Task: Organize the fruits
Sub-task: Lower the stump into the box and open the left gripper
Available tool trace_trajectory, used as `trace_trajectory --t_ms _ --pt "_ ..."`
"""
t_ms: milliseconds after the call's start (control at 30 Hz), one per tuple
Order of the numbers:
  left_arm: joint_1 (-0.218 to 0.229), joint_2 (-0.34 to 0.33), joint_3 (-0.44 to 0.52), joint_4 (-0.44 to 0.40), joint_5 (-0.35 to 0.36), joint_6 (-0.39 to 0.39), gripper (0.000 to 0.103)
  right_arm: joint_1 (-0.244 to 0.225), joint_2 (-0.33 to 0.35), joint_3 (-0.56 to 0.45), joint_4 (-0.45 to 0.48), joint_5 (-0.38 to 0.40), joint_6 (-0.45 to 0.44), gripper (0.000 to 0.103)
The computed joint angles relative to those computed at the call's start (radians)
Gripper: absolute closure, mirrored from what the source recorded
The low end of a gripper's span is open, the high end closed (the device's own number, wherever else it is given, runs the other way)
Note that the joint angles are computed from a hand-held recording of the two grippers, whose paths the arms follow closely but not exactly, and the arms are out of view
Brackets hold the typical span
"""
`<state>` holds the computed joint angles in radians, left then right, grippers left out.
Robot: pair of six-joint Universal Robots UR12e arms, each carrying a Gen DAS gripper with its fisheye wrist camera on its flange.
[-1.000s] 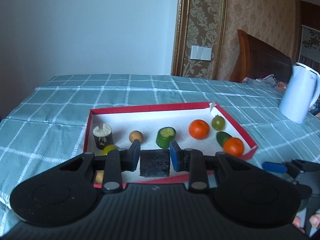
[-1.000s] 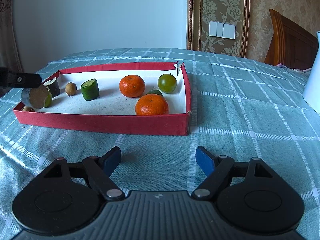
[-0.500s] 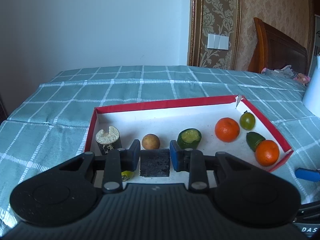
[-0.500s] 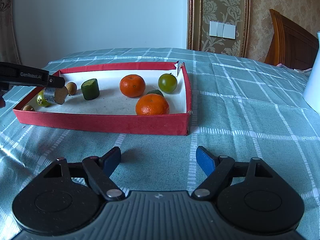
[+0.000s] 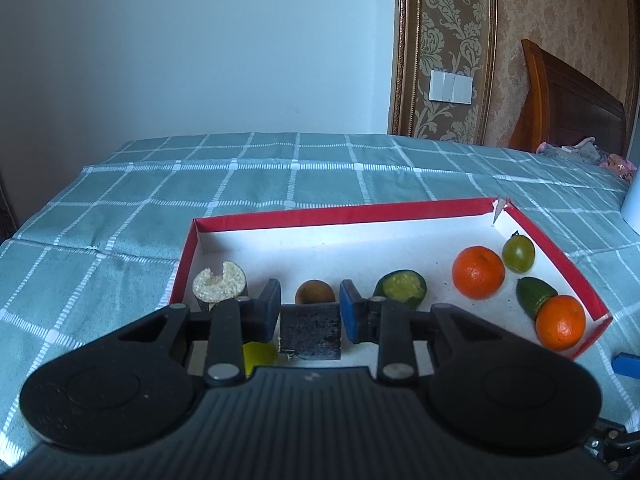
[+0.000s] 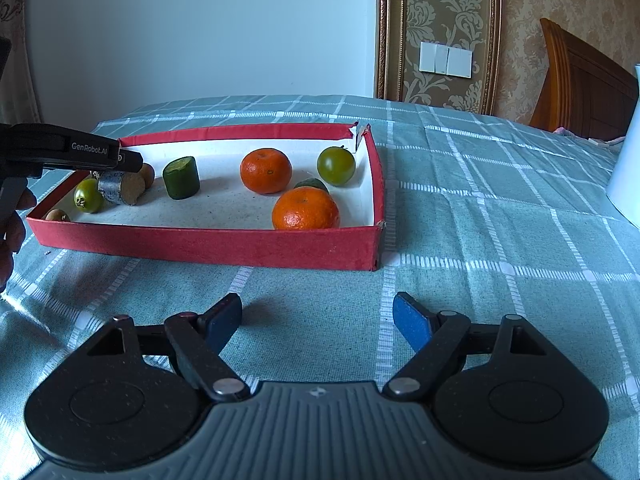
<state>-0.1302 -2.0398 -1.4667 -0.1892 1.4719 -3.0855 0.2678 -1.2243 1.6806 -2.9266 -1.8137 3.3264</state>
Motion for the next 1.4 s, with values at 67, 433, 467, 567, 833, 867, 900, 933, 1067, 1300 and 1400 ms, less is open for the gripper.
trace_trajectory --t_ms 67,433,467,567,833,867,900,933,1067,1300,1400 --pt "0.0 0.005 -0.009 0.006 -0.002 0.012 0.074 0.0 0.0 0.0 0.0 0.0 0.0 0.02" --pt "0.01 0.029 -0.043 -0.004 -0.028 0.02 0.073 0.0 0.001 -0.001 0.001 0.0 0.0 0.02" --pt "0.01 0.032 -0.048 0.001 -0.027 0.025 0.073 0.0 0.0 -0.001 0.001 0.0 0.0 0.02" --pt "0.01 0.039 -0.059 0.005 -0.035 0.032 0.073 0.0 0.0 -0.001 0.001 0.0 0.0 0.02" --pt "0.011 0.055 -0.088 0.027 -0.043 0.03 0.073 0.0 0.001 -0.001 0.001 -0.001 0.0 0.02" --pt "0.013 0.06 -0.095 0.027 -0.051 0.024 0.072 0.0 0.001 -0.001 0.001 -0.001 0.0 0.02" --pt "0.013 0.064 -0.102 0.03 -0.055 0.026 0.072 0.001 0.002 -0.002 0.001 0.0 0.0 0.019" --pt "0.013 0.069 -0.11 0.039 -0.055 0.035 0.068 0.001 0.002 -0.002 0.001 0.0 0.0 0.019" --pt "0.008 0.072 -0.127 0.077 -0.037 0.05 0.047 0.001 0.002 -0.002 0.002 0.0 0.0 0.019" --pt "0.002 0.076 -0.147 0.108 -0.013 0.078 0.04 0.001 0.002 -0.002 0.002 0.0 0.0 0.019" --pt "0.006 0.084 -0.156 0.101 -0.028 0.067 0.04 0.001 0.002 -0.002 0.002 0.0 0.0 0.019"
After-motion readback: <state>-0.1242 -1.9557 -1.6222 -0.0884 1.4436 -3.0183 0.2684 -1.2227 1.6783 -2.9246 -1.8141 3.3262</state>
